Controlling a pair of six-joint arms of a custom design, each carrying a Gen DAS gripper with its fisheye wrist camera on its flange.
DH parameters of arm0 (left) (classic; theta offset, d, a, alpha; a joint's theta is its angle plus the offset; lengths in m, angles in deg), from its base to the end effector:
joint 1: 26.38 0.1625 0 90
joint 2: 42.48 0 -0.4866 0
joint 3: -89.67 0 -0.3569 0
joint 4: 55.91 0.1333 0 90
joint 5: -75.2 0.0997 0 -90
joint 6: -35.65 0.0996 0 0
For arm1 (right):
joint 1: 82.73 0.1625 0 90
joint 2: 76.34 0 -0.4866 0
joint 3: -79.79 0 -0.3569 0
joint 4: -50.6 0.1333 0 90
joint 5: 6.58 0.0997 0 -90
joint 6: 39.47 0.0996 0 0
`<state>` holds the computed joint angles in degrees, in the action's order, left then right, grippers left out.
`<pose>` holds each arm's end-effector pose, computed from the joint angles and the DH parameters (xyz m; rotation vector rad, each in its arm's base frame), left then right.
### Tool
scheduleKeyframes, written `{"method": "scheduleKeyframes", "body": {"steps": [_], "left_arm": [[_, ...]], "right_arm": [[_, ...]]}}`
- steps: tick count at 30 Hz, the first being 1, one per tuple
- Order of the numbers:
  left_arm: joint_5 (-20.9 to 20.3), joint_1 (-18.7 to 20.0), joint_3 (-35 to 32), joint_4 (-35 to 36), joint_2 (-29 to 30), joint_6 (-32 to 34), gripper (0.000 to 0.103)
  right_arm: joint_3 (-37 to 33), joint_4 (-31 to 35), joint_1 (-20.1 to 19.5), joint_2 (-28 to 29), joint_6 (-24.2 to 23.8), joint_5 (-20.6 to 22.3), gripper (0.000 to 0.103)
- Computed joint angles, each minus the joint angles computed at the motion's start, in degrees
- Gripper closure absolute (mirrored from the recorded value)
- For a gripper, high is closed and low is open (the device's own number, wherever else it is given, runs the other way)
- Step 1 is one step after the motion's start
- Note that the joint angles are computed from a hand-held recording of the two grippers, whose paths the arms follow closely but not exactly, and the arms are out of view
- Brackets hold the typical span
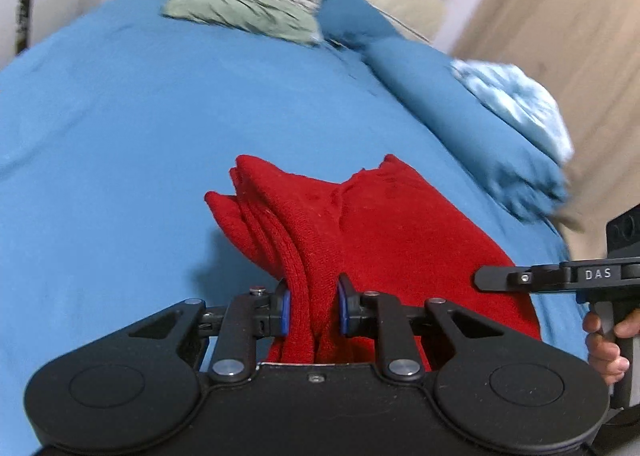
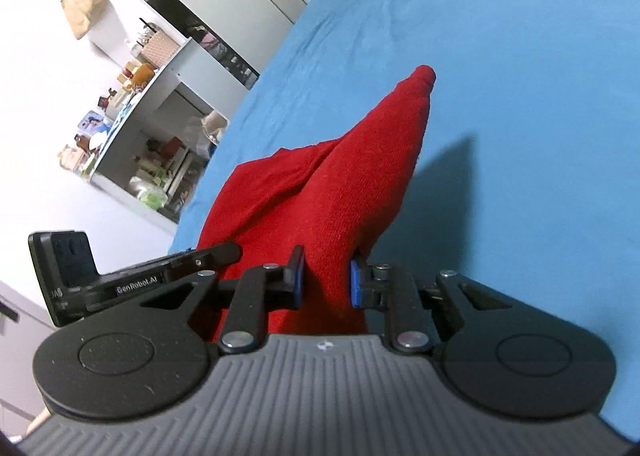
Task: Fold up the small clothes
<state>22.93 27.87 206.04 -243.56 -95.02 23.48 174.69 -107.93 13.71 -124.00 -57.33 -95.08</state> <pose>-0.1812 -0.5842 0.2185 0.2639 2.5714 -1.0711 0.2135 -0.6794 0.2036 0.6549 -3.0058 0.5794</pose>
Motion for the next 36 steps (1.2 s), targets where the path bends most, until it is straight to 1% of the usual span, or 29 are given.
{"method": "scheduleKeyframes", "body": {"steps": [3, 6, 8, 10, 12, 14, 15, 16, 17, 18, 19, 20, 22, 24, 26, 28, 31, 33, 34, 36], "left_arm": [[-0.80, -1.27, 2.11, -1.33, 3.43, -5.29, 0.080], [1.37, -1.92, 3.10, -1.61, 7.52, -8.83, 0.079], [4.10, -1.99, 2.78, -1.21, 9.66, -9.45, 0.079], [6.31, -2.59, 3.25, -2.85, 10.71, -8.80, 0.079], [6.57, -2.80, 3.14, -2.15, 10.30, -9.80, 0.076], [8.19, -3.97, 3.57, -1.60, 10.21, -11.37, 0.073], [9.44, -4.48, 4.16, -2.13, 10.04, -11.26, 0.068], [10.78, -4.88, 4.18, -2.99, 10.25, -10.56, 0.064], [12.20, -5.44, 4.78, -4.12, 10.25, -10.07, 0.051], [13.41, -5.85, 5.35, -5.14, 10.38, -9.67, 0.040], [14.65, -6.14, 5.79, -5.88, 10.59, -9.13, 0.038], [15.66, -6.18, 5.95, -5.84, 10.91, -8.65, 0.038], [17.33, -5.83, 6.08, -2.71, 11.08, -9.61, 0.038], [17.72, -4.84, 5.15, 1.92, 11.50, -11.89, 0.038], [17.83, -4.02, 4.87, 3.15, 12.03, -11.93, 0.035], [18.30, -3.60, 4.79, 2.19, 12.81, -10.90, 0.035], [18.77, -3.83, 4.61, 3.43, 12.38, -11.36, 0.035], [19.75, -4.97, 4.90, 4.82, 11.65, -12.55, 0.037], [20.62, -5.99, 5.61, 4.53, 11.20, -13.10, 0.037], [20.90, -7.93, 6.86, 3.12, 10.03, -13.55, 0.036]], "right_arm": [[7.60, -4.82, -2.41, -3.71, -1.52, -2.29, 0.066], [11.67, -9.78, -5.21, -3.14, -1.63, -5.51, 0.066], [13.16, -12.37, -6.65, -2.02, -2.47, -6.95, 0.066], [14.52, -15.08, -7.91, -1.36, -3.48, -5.89, 0.065], [14.93, -15.56, -8.36, -1.62, -3.51, -4.65, 0.064], [15.40, -16.06, -7.98, -2.08, -4.19, -5.21, 0.055], [16.67, -18.08, -7.81, -2.76, -5.46, -5.77, 0.052], [17.30, -19.39, -7.72, -3.21, -6.59, -5.70, 0.039], [18.31, -22.22, -7.34, -3.51, -7.55, -6.02, 0.025], [19.01, -24.87, -6.93, -3.45, -8.20, -7.00, 0.019], [19.28, -26.65, -6.54, -3.20, -9.04, -8.18, 0.017], [19.23, -28.05, -6.07, -2.79, -10.24, -10.00, 0.017], [18.80, -30.69, -5.17, -1.03, -11.95, -14.82, 0.018], [18.03, -31.83, -5.18, 0.80, -12.79, -17.86, 0.019], [17.48, -31.71, -5.77, 1.80, -12.86, -18.60, 0.017], [17.30, -31.74, -6.18, 2.18, -12.58, -18.58, 0.017], [17.57, -32.05, -5.57, 1.68, -12.96, -19.18, 0.017], [18.15, -33.23, -4.50, 1.06, -13.10, -19.51, 0.017], [19.08, -34.05, -4.08, 0.04, -13.37, -18.98, 0.016], [20.75, -34.09, -2.69, -2.62, -12.97, -18.55, 0.016]]}}
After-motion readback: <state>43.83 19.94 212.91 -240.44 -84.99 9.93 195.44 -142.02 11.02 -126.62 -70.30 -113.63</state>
